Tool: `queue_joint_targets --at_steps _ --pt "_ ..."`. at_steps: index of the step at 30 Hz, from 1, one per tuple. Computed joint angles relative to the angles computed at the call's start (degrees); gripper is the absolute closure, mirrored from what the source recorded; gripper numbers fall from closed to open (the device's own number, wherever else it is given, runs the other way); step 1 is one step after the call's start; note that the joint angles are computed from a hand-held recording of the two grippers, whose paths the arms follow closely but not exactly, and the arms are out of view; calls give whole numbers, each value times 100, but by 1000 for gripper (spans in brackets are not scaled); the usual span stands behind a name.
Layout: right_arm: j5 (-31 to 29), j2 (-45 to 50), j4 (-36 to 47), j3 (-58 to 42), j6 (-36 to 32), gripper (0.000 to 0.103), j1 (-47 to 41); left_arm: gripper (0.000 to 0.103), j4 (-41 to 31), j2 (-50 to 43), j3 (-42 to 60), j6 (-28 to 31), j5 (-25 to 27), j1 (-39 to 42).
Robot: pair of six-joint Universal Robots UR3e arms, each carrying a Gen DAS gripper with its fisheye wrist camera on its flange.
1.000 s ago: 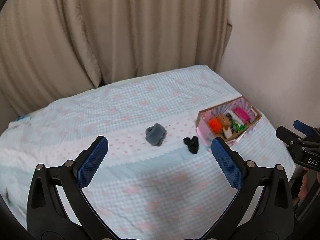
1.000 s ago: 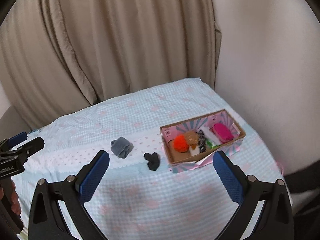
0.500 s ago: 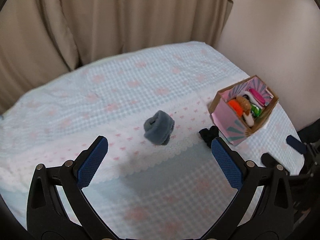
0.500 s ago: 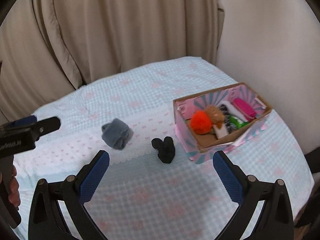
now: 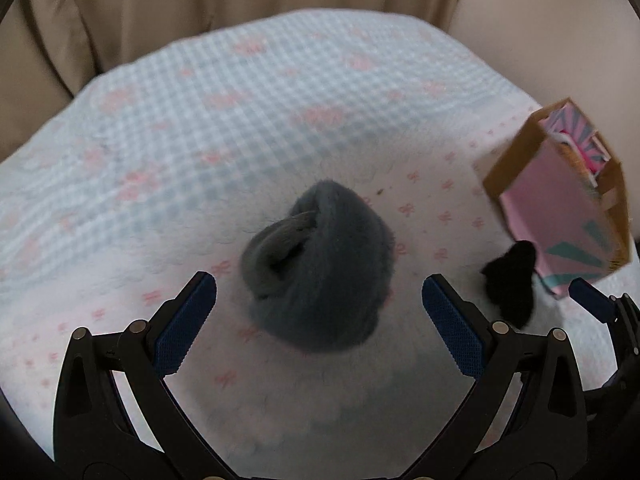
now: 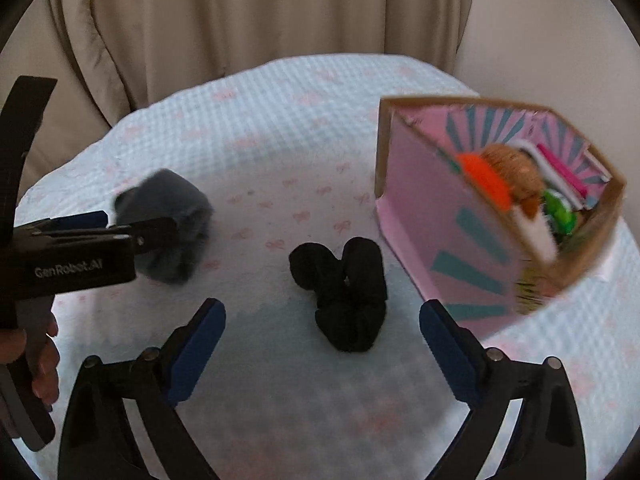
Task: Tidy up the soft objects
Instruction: 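Grasp the grey fuzzy sock with the left tool while the right tool grasps the black socks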
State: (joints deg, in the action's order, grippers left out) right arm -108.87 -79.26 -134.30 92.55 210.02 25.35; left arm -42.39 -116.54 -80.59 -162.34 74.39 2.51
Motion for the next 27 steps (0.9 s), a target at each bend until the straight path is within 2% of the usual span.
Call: queue_joint_targets --at_steps 1,4,6,9,13,15,16,20,27 --pt "6 113 -139 41 -74 8 -37 1 106 -167 67 -21 61 -64" --pt "132 323 -457 174 -258 20 -194 9 240 -489 267 -59 157 -155" --pt "227 429 -544 228 -333 31 -286 23 219 -669 439 -79 296 -221" --pt "256 538 -500 244 -340 45 -360 32 187 -764 542 -108 329 -219" --pt "379 404 -487 384 -344 53 -489 38 97 -683 513 -178 189 -129" --pt "468 314 -431 417 -386 66 -553 40 75 -638 477 -171 181 -111" --pt "512 292 -408 421 -417 69 -581 41 56 -623 478 -173 187 -113" --pt "673 92 -291 474 -502 76 -673 42 -31 -438 390 -209 167 -65" --pt "668 -287 196 88 -431 76 -571 42 -543 192 366 -230 144 59"
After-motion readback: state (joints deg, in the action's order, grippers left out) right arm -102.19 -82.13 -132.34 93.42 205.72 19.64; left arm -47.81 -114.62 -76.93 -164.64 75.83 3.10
